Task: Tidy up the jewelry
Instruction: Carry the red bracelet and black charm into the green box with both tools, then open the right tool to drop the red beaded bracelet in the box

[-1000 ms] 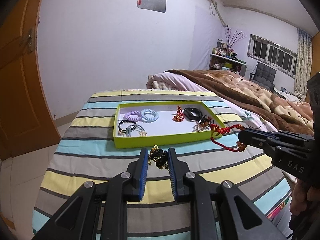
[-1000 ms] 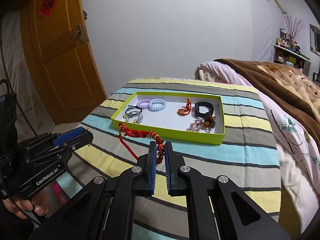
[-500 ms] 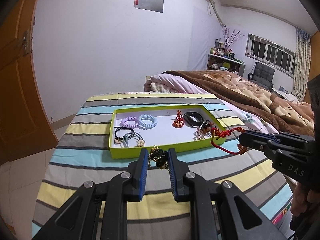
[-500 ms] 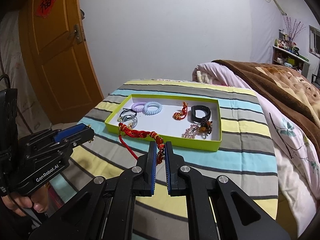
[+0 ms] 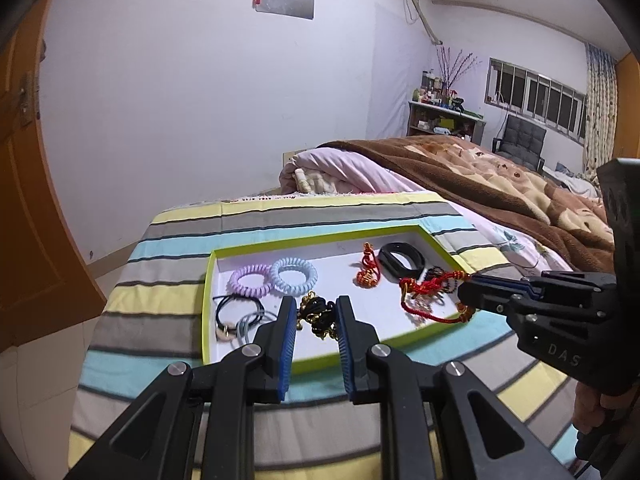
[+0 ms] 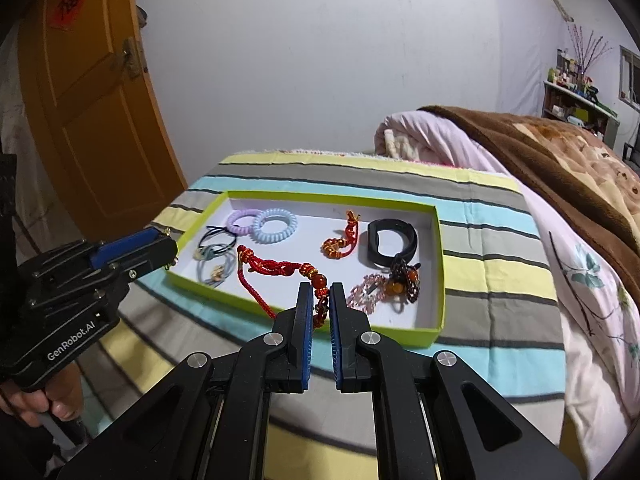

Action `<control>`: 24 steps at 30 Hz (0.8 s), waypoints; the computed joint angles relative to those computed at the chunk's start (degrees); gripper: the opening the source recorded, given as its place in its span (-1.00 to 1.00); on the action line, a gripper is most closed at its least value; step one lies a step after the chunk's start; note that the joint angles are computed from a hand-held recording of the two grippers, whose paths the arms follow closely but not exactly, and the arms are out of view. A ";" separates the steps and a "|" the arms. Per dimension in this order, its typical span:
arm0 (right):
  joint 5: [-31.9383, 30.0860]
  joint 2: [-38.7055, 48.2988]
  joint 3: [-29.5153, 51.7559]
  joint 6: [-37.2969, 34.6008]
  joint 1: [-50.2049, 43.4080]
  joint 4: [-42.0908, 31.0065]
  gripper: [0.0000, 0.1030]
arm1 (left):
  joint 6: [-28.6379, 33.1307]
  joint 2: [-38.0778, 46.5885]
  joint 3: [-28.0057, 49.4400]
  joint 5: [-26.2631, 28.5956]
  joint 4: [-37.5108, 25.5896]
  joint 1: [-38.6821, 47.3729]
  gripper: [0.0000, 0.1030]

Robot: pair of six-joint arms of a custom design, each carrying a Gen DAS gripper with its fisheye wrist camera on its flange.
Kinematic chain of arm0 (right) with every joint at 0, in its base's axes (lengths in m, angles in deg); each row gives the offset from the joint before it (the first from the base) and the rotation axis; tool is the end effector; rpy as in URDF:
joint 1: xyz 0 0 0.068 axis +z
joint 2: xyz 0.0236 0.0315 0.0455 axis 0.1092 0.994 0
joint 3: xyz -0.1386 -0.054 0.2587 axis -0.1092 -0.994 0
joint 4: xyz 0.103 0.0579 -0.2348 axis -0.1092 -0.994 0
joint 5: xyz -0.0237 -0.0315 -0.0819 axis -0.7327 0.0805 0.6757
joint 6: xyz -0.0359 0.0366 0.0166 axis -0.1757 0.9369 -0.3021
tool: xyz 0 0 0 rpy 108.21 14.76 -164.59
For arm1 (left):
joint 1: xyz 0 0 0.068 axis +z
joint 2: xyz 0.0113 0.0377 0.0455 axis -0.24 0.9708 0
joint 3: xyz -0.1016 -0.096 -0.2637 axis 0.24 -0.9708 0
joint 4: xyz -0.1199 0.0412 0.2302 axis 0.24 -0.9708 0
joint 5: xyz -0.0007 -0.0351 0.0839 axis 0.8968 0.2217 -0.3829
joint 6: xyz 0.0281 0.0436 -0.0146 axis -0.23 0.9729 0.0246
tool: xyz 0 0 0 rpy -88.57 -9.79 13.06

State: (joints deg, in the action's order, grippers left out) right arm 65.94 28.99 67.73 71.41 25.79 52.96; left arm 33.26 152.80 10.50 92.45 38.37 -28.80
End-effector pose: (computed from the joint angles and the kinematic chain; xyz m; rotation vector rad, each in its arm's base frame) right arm 0.3156 0.1118 0.2091 -0.1741 2.2915 0.2721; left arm 0.3094 -0.0850 0.2216 0.3437 2.1863 -0.2120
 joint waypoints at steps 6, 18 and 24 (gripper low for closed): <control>-1.06 7.25 5.74 -0.65 -1.63 -0.89 -0.85 | 1.42 7.85 5.42 0.97 -0.18 0.43 -0.61; -2.58 17.05 13.95 -1.77 -2.80 -4.24 -0.84 | 1.69 18.46 12.51 3.48 -2.44 1.40 -0.61; -2.94 19.29 15.69 -1.65 -3.25 -5.78 -0.83 | 1.29 20.93 14.19 3.37 -3.76 1.47 -0.60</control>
State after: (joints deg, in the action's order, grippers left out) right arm 62.99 48.29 83.42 69.76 22.53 47.18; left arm 34.55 173.73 24.69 95.82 34.61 -27.32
